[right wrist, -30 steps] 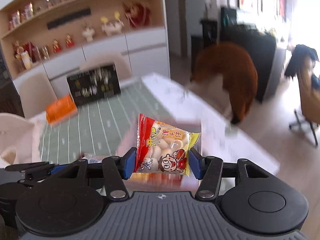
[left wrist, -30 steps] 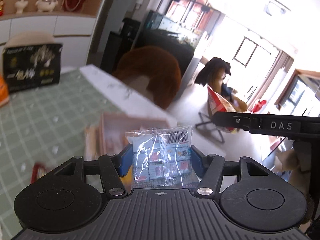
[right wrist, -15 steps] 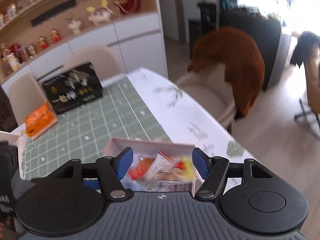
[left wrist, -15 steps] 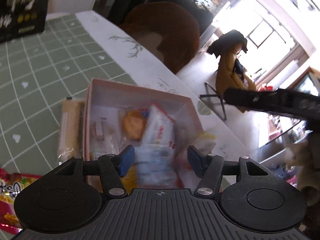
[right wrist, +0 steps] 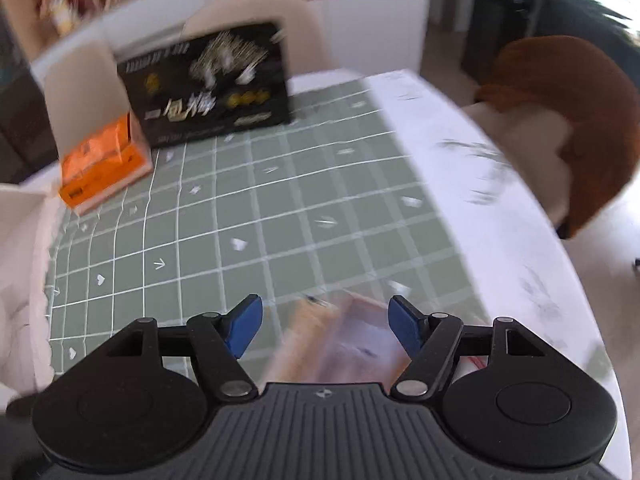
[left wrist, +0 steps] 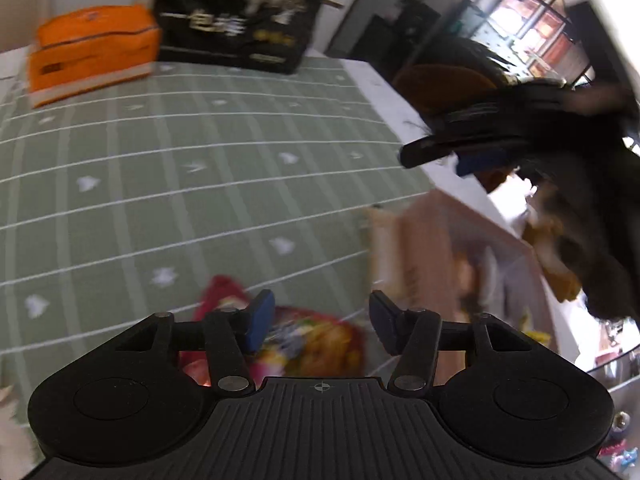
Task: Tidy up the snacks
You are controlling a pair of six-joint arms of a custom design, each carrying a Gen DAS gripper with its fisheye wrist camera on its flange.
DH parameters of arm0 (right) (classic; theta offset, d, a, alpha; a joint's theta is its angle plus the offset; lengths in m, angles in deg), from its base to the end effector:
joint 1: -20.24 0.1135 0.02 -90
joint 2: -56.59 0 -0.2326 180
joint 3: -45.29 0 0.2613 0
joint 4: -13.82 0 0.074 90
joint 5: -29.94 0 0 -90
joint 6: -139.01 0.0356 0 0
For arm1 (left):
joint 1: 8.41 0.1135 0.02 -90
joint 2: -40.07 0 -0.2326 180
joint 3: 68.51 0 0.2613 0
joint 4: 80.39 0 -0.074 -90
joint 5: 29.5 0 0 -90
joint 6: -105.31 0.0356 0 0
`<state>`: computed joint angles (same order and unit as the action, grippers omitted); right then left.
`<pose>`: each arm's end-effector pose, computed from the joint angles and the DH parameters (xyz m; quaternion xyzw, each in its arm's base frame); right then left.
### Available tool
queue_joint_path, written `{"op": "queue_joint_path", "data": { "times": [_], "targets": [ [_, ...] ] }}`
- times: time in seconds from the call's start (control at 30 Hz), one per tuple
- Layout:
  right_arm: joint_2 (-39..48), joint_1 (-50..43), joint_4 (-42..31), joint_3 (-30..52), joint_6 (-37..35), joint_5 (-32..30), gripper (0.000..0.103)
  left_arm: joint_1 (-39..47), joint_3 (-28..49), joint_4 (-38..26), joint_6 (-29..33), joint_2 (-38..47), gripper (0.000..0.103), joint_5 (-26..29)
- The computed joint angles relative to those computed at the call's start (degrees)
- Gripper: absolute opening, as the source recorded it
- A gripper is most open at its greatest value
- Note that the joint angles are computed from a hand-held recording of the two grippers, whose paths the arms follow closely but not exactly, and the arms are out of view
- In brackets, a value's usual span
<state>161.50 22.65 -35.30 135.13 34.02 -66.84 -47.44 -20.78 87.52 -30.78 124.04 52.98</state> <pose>0.3793 0.0202 0.1719 -0.1602 0.9598 0.0329 0.2279 0.2196 -0.1721 0.1087 -0.0807 0.9294 -0.1949 0.3029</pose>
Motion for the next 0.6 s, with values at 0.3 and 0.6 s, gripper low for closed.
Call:
{"op": "queue_joint_path", "data": {
  "times": [0.3,0.6],
  "targets": [
    [18.6,13.5,1.7,8.6,0.8,21.1,0.015,2.7,-16.0,-2.8,-3.0,-17.3,0.055,3.0],
    [4.7,14.0,-2.1,-7.3,4.7,11.9,0.013,4.5,-18.6,-4.7,-2.2,-20.7,0.054,5.2]
  ]
}}
